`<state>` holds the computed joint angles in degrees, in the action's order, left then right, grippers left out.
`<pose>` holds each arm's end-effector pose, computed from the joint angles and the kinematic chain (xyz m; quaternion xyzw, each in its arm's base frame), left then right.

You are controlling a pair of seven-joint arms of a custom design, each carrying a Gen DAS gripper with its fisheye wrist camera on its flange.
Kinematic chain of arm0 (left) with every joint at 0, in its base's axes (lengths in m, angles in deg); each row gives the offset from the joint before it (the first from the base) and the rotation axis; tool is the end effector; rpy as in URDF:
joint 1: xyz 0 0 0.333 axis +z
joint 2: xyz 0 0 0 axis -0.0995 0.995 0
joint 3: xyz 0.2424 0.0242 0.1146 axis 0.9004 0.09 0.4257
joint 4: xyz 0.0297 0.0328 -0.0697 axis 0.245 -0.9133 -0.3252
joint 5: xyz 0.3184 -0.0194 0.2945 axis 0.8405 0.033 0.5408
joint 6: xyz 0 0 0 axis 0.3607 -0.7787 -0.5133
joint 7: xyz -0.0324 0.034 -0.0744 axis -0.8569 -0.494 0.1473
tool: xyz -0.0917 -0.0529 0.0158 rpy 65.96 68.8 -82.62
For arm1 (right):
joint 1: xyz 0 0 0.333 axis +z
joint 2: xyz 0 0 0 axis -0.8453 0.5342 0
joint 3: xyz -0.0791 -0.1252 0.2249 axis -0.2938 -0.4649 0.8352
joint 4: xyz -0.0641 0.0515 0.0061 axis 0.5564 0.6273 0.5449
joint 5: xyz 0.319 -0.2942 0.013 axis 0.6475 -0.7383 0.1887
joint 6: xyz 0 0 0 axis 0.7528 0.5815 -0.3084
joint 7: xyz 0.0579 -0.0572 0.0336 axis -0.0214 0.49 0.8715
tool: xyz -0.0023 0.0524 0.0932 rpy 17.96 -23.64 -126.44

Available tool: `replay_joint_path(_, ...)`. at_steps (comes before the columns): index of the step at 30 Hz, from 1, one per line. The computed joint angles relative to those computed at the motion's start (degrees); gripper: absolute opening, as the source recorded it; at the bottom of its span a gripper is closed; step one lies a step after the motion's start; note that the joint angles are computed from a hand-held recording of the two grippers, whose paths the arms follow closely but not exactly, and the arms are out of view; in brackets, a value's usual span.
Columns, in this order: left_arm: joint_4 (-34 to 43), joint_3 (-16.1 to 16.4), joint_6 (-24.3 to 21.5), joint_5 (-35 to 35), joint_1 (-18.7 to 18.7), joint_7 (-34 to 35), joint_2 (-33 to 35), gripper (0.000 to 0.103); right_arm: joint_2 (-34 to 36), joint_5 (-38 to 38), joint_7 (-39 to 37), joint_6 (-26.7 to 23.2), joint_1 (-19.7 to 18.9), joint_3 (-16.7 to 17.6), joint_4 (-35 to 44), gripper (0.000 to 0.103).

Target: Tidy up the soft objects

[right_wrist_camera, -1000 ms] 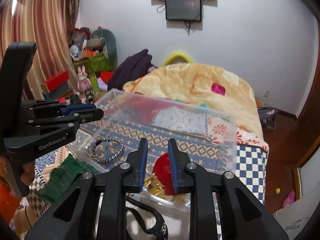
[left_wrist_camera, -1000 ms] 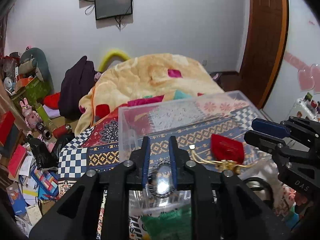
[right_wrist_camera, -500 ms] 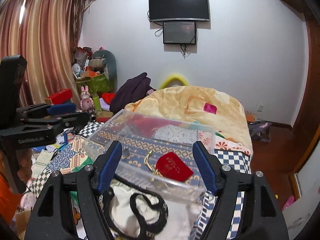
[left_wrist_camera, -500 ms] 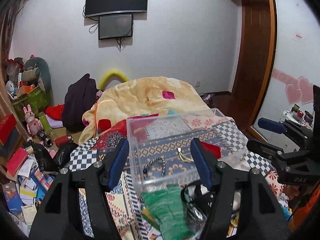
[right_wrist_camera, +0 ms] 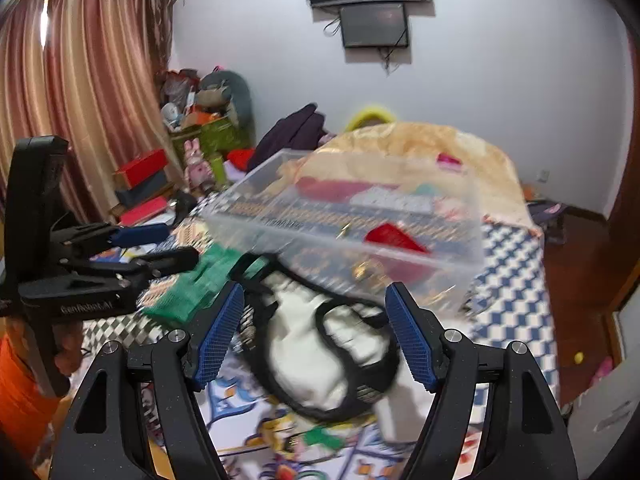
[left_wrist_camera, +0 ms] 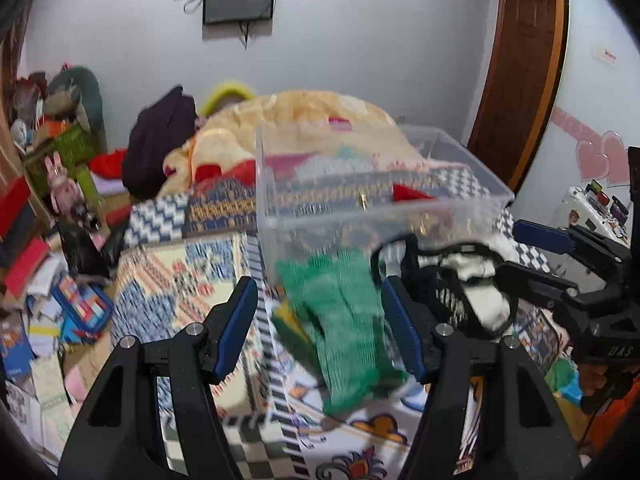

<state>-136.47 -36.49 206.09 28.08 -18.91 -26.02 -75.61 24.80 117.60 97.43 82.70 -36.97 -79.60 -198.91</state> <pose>0.4936 -0.3036 0.4479 -0.6542 0.6375 -0.3139 0.2592 0.5488 0.1906 0.4365 -0.7859 0.4105 -0.1400 0.4407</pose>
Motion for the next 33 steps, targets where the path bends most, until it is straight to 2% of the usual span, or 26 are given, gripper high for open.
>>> replay_joint_path(2,-0.56,-0.08,0.32,-0.41,-0.14,-0.59,0.21,0.064,0.40,-1.03,0.82,-0.97,0.14,0.31,-0.09,0.069)
replay_joint_path(5,-1.26,0.24,2.06,-2.05,-0.61,-0.09,0.78,0.063,1.09,-2.52,1.48,-2.40,0.20,0.57,0.06,0.058)
replay_joint_path(10,-2.09,0.34,4.44,-2.89,-0.66,-1.01,1.34,0.046,2.74,-5.27,4.00,-5.18,-0.29,0.95,1.41,0.038)
replay_joint_path(12,-2.04,-0.37,3.84,-0.53,-0.12,-3.31,1.25,0.040,3.30,-6.38,5.05,-5.68,-0.45,1.18,1.65,0.025)
replay_joint_path(15,-2.50,-0.49,3.59,0.43,-0.24,-3.89,0.63,0.030,3.01,-4.95,3.65,-6.34,-0.44,1.22,1.36,0.016)
replay_joint_path(21,-4.03,-0.55,3.95,0.61,-0.41,-5.00,-1.32,0.015,1.04,-1.67,-0.31,-5.31,0.08,0.86,-0.07,0.013)
replay_joint_path(33,-5.90,-2.78,5.00,6.45,2.08,-11.14,-7.71,0.013,-4.52,6.86,-6.39,-1.46,1.49,-0.93,-2.73,0.013)
